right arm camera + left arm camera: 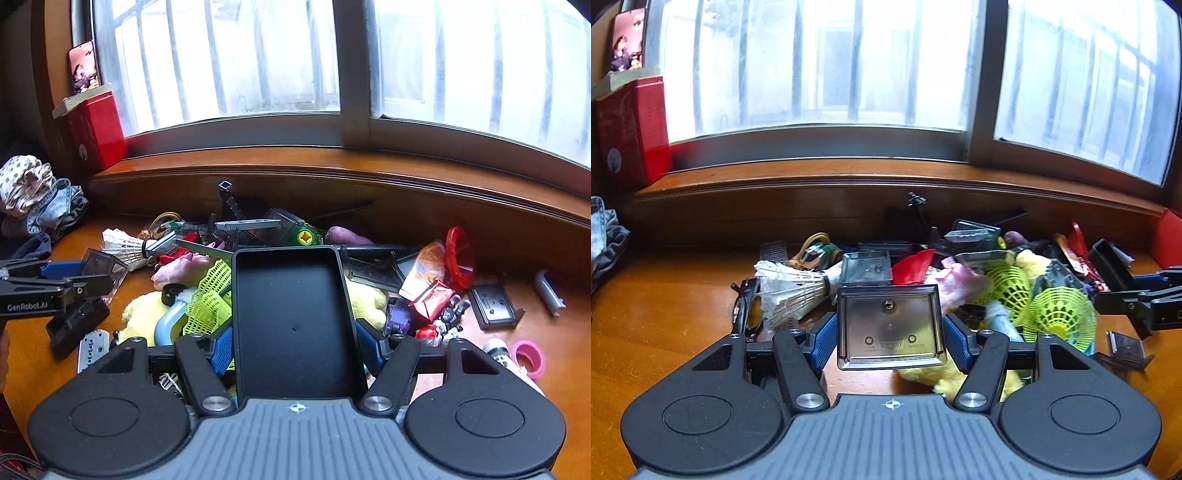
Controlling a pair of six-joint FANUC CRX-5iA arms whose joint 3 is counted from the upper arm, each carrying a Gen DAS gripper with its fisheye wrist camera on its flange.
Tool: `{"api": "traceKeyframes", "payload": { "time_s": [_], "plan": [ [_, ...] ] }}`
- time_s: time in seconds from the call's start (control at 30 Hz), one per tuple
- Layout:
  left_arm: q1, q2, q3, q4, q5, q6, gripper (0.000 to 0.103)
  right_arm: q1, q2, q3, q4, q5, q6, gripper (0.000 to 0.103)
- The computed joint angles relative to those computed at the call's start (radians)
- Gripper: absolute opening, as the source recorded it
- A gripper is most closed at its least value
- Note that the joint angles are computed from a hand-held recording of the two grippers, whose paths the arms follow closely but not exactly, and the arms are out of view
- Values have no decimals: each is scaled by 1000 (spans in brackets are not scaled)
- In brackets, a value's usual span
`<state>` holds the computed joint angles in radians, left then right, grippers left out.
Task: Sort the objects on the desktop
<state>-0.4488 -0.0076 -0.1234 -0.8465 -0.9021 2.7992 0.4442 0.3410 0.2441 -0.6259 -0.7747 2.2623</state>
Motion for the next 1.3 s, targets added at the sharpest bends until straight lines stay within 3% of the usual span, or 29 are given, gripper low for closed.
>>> {"api": "traceKeyframes", "payload": {
  "time_s": [0.2,0.43,0.8,1.3],
  "plan": [
    [0,0,0,27,66,-68,61,15,-59,-86,53,77,-83,68],
    [-32,50,68,34,59,-95,61,-30,-97,-133,15,99,-64,68],
    [-87,177,219,43,37,-68,61,-155,-88,-71,-87,12,97,68],
    [-144,364,475,58,-25,-158,61,-316,-25,48,-208,-117,219,68]
  ]
}}
